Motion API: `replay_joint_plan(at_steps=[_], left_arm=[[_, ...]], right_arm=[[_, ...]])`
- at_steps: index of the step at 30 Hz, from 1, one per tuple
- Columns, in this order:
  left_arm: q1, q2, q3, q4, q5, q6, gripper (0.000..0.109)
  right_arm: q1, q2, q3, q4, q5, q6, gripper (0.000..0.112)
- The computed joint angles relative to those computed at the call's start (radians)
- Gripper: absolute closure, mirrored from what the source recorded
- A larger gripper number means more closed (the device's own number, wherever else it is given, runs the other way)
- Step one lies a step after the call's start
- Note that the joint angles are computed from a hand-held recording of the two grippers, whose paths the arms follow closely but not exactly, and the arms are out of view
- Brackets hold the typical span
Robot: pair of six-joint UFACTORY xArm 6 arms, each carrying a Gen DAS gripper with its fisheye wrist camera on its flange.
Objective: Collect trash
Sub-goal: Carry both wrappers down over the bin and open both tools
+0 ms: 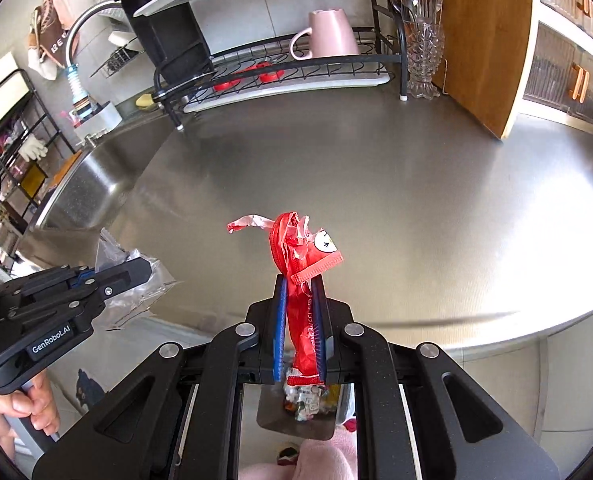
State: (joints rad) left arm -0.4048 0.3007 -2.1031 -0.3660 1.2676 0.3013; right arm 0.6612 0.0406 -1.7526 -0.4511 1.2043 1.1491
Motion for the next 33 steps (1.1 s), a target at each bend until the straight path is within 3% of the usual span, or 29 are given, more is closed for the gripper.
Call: replay_joint_plan(at_steps=[5, 13, 21, 33], left_arm=[[0.014, -0.189, 0.286, -0.014, -0.056, 0.034, 0.101], [0.028, -0.326, 0.54, -0.021, -0.06, 0.059, 0.101], [0.03, -0.295, 0.675, -0.009, -0.121, 0.069, 0.101], [0.013, -0.124, 0.703, 0.011, -0.202, 0.081, 0.1]], right_arm=[[0.08, -0.05, 0.078, -0.011, 0.026, 0.088, 0.099], [0.144, -0.11, 0.226, 0.063, -0.01, 0.167, 0.099], [0.111, -0.088, 0.364, 0.208, -0.138, 0.141, 0.099], [0.037, 0.029, 0.47, 0.35, -0.357, 0.079, 0.099]])
